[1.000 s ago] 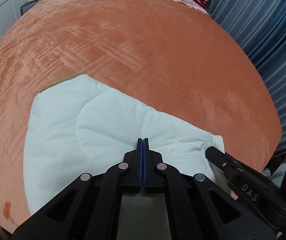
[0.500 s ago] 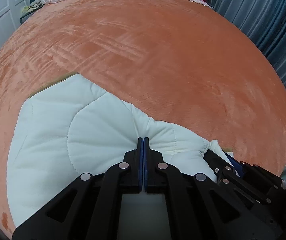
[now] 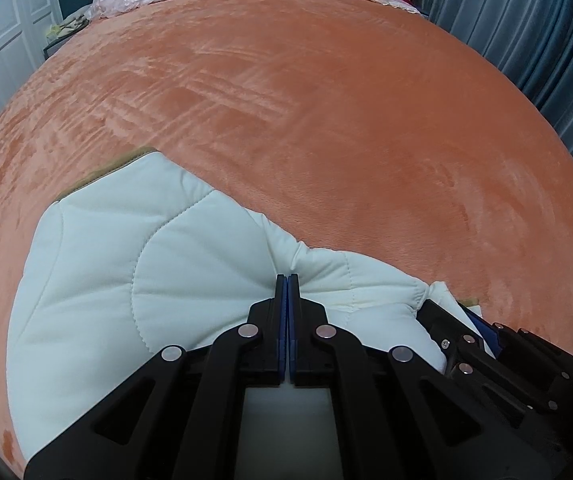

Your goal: Fold large clothes

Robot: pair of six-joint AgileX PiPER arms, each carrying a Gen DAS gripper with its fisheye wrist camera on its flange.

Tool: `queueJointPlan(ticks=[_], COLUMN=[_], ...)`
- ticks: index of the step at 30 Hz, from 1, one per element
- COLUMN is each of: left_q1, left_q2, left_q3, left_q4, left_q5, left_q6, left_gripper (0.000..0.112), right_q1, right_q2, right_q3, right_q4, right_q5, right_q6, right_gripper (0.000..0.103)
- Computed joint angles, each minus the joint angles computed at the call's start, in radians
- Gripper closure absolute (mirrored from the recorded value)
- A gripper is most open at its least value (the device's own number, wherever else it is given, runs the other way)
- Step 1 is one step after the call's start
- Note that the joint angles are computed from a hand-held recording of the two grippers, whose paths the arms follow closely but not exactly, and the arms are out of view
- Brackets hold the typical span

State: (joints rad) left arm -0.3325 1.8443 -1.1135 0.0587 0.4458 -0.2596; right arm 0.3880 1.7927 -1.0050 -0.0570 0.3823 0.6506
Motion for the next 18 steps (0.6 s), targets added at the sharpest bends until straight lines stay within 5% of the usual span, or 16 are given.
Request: queueJointPlan(ticks=[7,9,11,13,18], left_q1=[-0.007,0.02,0.089,0.164,0.373], left_q2=[-0.019,-0.076,-0.172,-0.289,-0.481], left_q3=[-0.015,-0.017,0.016,0.075,0.207], left_q4=[0.022,-0.047,-0.211,-0.313,-0.375], left_q5=[0.043,0.109,0.172,0.224,0.369], left_q6=[-0.006,0.053,0.189,0.304,0.416], left_gripper=[0.112,0.112,0.1,0.061,0.04], right_q1=[-0.01,-0.018,-0.027,-0.04,-0.079], right_q2=[-0.015,-0.09,-0.206,-0.311,-0.457], right_q3=[-0.052,-0.048,0.017,0.085,0.236], right_q4=[0.027,0.031,0.054,0.142,0.391], right_q5=[0.093,0.148,0.153,0.176,0.284], right_q6=[-0.092,-0.082,-0.088,-0.192,-0.412], right_gripper=[0.088,0.072,0.053,0.044,0.036])
